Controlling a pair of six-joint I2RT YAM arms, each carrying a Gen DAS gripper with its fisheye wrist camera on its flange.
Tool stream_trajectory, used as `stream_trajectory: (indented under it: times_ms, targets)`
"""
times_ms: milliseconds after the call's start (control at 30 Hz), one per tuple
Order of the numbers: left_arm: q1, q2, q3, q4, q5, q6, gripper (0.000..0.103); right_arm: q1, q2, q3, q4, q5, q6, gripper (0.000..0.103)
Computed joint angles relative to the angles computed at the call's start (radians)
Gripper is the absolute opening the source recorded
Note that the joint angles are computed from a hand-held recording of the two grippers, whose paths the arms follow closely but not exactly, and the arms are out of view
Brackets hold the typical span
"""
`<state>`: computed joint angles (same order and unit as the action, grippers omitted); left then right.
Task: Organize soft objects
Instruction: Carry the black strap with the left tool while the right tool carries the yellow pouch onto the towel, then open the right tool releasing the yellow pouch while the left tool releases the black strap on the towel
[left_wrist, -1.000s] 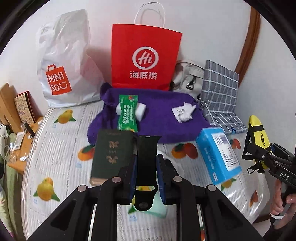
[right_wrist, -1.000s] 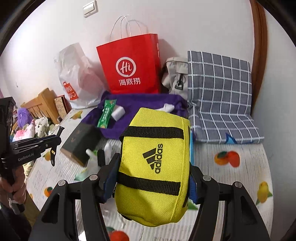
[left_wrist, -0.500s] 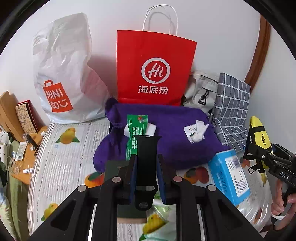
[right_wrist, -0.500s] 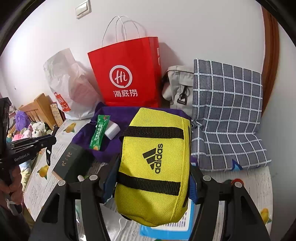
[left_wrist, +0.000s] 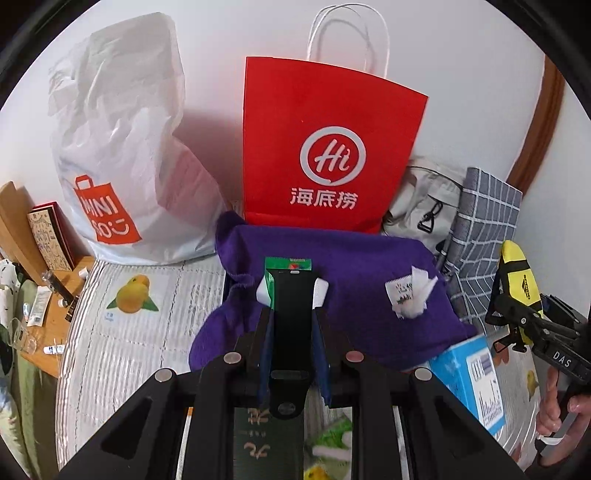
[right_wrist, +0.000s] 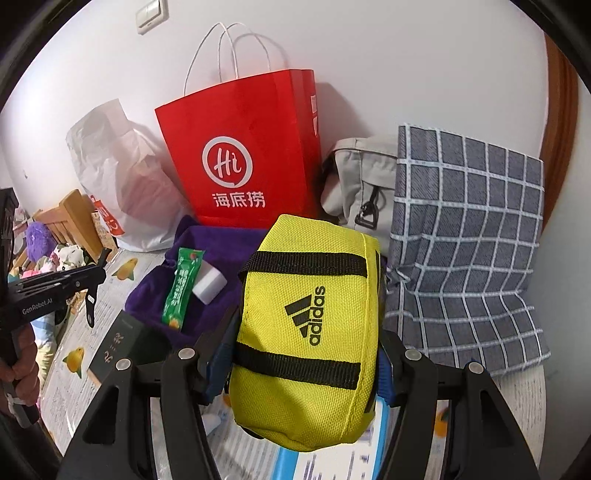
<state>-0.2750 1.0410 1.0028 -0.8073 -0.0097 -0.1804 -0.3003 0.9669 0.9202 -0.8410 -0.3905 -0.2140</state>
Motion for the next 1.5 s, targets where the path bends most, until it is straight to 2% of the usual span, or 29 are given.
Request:
stream_trajectory:
  times_ms: [333, 467, 733, 1200, 1333, 1400, 1500]
  targets:
    - [0.041, 0.123, 0.018, 0.089, 0.033, 0.016, 0.02, 0.074, 0.173, 0.04, 0.108, 0.032, 0.052, 0.062]
    - [0.071, 0.186, 0.004, 0.137, 0.076, 0.006, 0.02, 0.088, 0.224, 0.028, 0.142, 0.027, 0.058, 0.062]
    - [0.114, 0.29, -0.026, 0.219, 0.108, 0.003, 0.02, 0.121, 0.352, 0.01, 0.206, 0.097, 0.072, 0.062]
    - [0.123, 0.401, 0.007, 0.222, 0.148, 0.026, 0.02, 0.168, 0.452, -0.023, 0.262, 0.152, 0.066, 0.066]
    - [0.136, 0.436, 0.02, 0.212, 0.164, 0.027, 0.02, 0.163, 0.492, -0.003, 0.237, 0.145, 0.082, 0.068]
    - [0.141, 0.44, 0.021, 0.212, 0.168, 0.027, 0.02, 0.159, 0.491, -0.003, 0.235, 0.141, 0.085, 0.074]
    - [0.141, 0.447, 0.027, 0.201, 0.176, 0.034, 0.021, 0.155, 0.474, -0.006, 0.237, 0.142, 0.091, 0.076]
